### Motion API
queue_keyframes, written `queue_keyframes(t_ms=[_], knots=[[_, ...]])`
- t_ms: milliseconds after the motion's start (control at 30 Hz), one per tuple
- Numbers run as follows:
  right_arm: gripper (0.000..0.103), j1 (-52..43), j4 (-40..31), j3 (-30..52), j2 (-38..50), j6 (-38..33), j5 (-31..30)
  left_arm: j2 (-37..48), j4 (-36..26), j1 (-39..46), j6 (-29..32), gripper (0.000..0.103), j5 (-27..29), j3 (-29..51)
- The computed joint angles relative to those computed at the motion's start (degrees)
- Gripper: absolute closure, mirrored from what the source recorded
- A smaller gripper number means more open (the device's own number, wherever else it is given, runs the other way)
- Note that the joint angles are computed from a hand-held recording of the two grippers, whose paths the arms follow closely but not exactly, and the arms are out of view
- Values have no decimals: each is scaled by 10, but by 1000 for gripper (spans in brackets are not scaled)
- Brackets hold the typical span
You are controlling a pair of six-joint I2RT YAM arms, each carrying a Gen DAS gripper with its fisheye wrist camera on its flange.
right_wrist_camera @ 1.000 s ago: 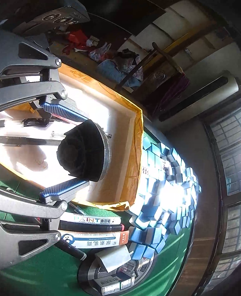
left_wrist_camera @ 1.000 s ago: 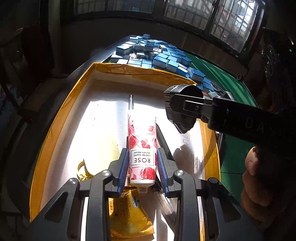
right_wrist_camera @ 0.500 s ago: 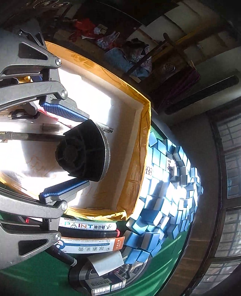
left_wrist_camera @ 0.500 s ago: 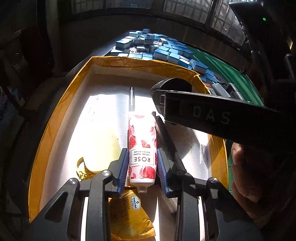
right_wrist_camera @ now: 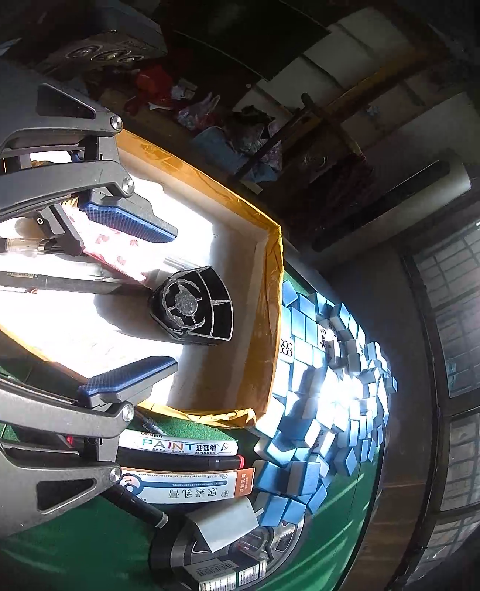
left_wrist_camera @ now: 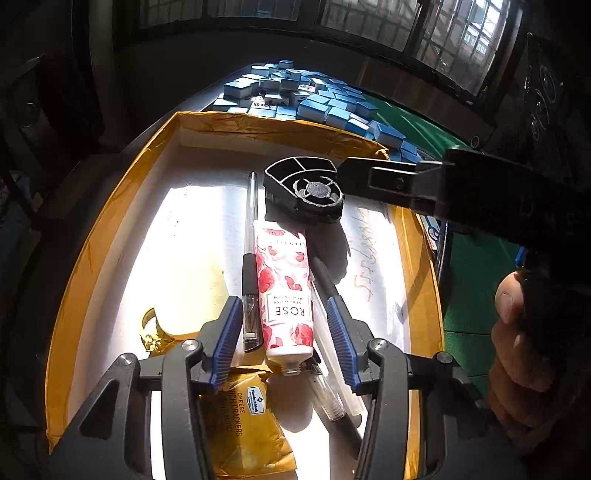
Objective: Organize objects
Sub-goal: 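Open both grippers to release the fan and tube into the box, then close the right gripper on the black marker lying on the table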
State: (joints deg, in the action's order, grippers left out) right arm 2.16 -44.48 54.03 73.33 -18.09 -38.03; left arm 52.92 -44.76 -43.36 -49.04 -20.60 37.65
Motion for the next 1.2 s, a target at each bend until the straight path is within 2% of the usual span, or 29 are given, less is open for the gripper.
queue_keyframes(t_ms=[167,233,333,400,533,600,767,867,1100,1200], knots=[[44,-163,-146,42,28,-164,-108,-2,-17,-54,-42,47,-54,13],[44,-227,-191,64,53,-220,-124,3,-34,-80,-60,47,-86,32],[44,-288,-227,86,98,-267,-117,6,-42,-122,-80,45,-141,56],[44,-300,-217,82,117,-263,-95,5,-22,-127,-76,45,-144,61],[50,-297,-179,79,143,-223,-55,26,30,-123,-52,45,-96,70],[51,-293,-176,99,164,-206,-57,57,39,-147,-43,45,-105,87],[53,-240,-134,128,188,-148,-13,111,44,-188,-39,45,-117,116],[62,-208,-112,114,184,-114,38,124,35,-201,-46,45,-127,127],[65,-219,-144,58,144,-139,37,98,29,-188,-51,45,-131,114],[67,-193,-108,31,132,-122,52,95,34,-177,-48,45,-119,112]])
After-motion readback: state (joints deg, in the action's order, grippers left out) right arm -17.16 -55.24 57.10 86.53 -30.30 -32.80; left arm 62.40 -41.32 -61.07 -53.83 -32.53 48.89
